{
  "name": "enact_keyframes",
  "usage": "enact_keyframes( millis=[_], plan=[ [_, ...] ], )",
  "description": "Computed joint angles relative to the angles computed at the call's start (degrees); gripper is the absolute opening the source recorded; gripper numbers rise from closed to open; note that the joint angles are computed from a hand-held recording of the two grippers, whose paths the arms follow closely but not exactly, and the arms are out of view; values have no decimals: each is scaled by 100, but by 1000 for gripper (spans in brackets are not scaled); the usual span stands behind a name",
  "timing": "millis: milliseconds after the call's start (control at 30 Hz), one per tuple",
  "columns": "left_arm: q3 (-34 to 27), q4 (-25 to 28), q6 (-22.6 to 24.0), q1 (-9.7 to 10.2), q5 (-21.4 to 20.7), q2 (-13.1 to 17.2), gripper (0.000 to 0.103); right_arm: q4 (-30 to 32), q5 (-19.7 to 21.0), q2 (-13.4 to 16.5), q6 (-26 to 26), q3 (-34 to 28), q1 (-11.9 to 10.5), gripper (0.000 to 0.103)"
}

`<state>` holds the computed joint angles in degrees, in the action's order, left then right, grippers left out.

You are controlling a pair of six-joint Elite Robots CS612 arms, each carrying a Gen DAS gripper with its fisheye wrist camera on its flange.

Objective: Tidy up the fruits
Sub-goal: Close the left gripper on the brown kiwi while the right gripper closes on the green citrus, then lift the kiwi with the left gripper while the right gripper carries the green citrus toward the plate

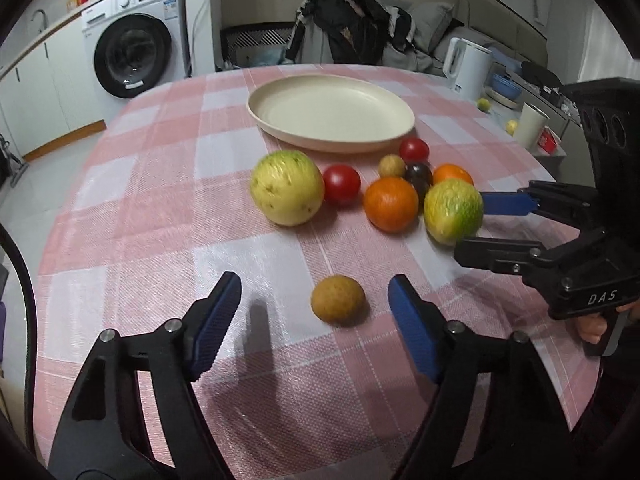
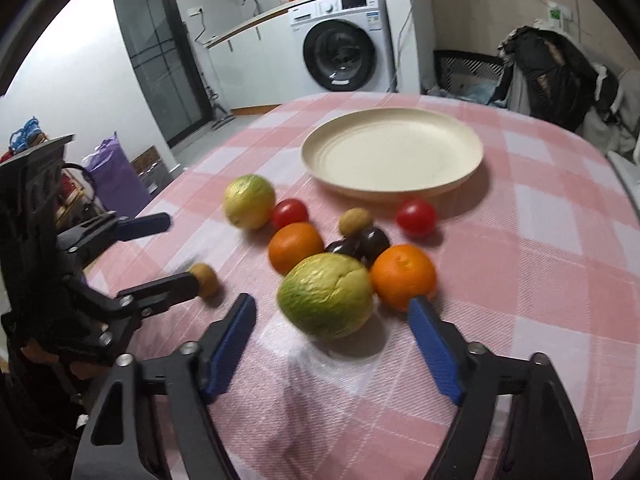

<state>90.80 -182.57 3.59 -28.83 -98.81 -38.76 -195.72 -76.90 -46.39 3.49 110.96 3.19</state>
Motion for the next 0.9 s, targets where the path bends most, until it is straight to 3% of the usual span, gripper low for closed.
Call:
enact_keyframes(
  millis=[267,367,567,900],
  plan=[
    [-24,304,273,-66,-2,3,53,207,24,12,-50,-87,57,68],
    [-11,326,309,-59,-72,-6,49,295,-1,53,-51,-168,86,64],
    [-12,320,271,-29,-185,-3,26,409,-46,87,-58,-224,97,58],
    [-62,178,183,47,-533,37,25,422,-77,106,-22,-253,94,53]
  ],
)
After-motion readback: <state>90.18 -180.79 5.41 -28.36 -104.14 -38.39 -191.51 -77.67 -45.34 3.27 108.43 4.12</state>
